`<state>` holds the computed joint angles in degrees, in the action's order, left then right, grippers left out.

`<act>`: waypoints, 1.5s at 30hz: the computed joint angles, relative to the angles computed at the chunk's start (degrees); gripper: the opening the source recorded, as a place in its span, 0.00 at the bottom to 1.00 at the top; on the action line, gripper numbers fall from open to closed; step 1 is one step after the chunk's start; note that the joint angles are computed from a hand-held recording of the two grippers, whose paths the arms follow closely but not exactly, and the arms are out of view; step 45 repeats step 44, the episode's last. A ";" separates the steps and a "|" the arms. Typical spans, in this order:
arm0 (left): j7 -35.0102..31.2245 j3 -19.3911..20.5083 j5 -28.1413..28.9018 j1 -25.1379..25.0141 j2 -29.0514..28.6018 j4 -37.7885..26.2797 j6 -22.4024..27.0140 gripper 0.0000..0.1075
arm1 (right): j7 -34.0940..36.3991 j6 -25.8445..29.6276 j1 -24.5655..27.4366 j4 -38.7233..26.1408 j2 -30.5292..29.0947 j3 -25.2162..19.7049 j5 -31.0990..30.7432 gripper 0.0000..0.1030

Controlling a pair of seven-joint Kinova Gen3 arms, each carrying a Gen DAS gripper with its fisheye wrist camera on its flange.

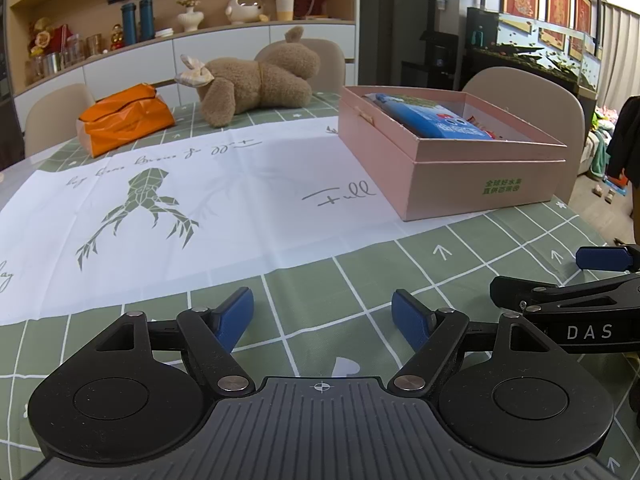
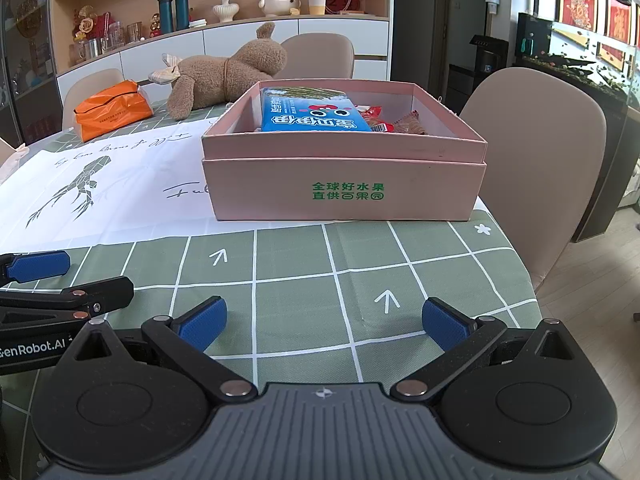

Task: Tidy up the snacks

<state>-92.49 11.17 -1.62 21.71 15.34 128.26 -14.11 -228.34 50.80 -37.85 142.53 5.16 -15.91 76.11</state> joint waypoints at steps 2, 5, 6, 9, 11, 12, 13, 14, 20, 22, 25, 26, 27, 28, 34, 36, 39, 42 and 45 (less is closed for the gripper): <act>0.03 -0.03 -0.03 0.02 0.00 0.00 0.00 0.76 | 0.00 0.00 0.01 0.00 0.00 -0.01 0.00 1.00; 0.06 -0.06 -0.05 0.05 0.02 0.00 -0.03 0.76 | 0.01 0.00 0.02 0.02 -0.01 0.00 0.01 1.00; 0.06 -0.07 -0.06 0.06 0.02 0.00 -0.03 0.76 | 0.01 0.00 0.02 0.02 -0.01 -0.01 0.01 1.00; 0.08 -0.08 -0.08 0.07 0.01 0.00 -0.03 0.76 | 0.01 0.00 0.02 0.02 -0.01 -0.01 0.01 1.00; 0.09 -0.09 -0.08 0.07 0.01 0.00 -0.02 0.76 | 0.01 0.00 0.03 0.02 -0.01 -0.01 0.01 1.00; 0.09 -0.09 -0.09 0.07 0.01 0.00 -0.02 0.76 | 0.00 0.01 0.02 0.01 0.00 -0.02 0.01 1.00; 0.09 -0.09 -0.09 0.08 0.01 0.00 -0.02 0.76 | 0.00 0.00 0.02 0.01 0.00 -0.02 0.01 1.00; 0.06 -0.13 -0.06 0.12 0.02 0.01 -0.04 0.76 | 0.00 0.00 0.02 0.01 0.00 -0.02 0.01 1.00; 0.07 -0.12 -0.05 0.13 0.01 -0.01 -0.01 0.76 | -0.01 0.01 0.01 0.00 0.02 -0.02 0.01 1.00; 0.04 -0.15 -0.03 0.16 0.00 0.01 -0.02 0.76 | -0.01 0.01 0.01 0.00 0.02 -0.02 0.01 1.00; 0.06 -0.12 -0.05 0.13 -0.02 0.02 -0.02 0.76 | 0.00 0.01 0.01 0.00 0.01 -0.02 0.00 1.00; 0.06 -0.12 -0.05 0.13 -0.02 0.02 -0.02 0.75 | 0.00 0.01 0.00 0.00 0.01 -0.02 0.00 1.00; 0.06 -0.12 -0.05 0.13 -0.02 0.02 -0.02 0.75 | 0.00 0.01 0.00 0.00 0.01 -0.02 0.00 1.00; 0.06 -0.12 -0.05 0.13 -0.02 0.02 -0.02 0.75 | 0.01 0.00 0.01 0.04 -0.03 -0.01 0.00 1.00; -0.05 -0.25 0.07 0.26 -0.02 0.04 -0.06 0.75 | 0.02 -0.01 0.02 0.06 -0.07 -0.01 -0.01 1.00; -0.06 -0.24 0.08 0.25 -0.02 0.04 -0.06 0.75 | 0.01 0.00 0.01 0.04 -0.04 -0.03 -0.01 1.00; -0.03 -0.18 0.08 0.21 0.00 0.04 -0.08 0.75 | 0.01 -0.01 0.02 0.06 -0.06 -0.03 0.00 1.00; 0.32 0.44 -0.58 -0.48 0.03 0.06 -0.12 0.74 | 0.01 -0.01 0.02 0.06 -0.06 -0.03 0.00 1.00; 1.34 1.83 -2.18 -2.01 0.03 0.10 -0.16 0.73 | 0.01 -0.01 0.03 0.06 -0.06 -0.03 0.00 1.00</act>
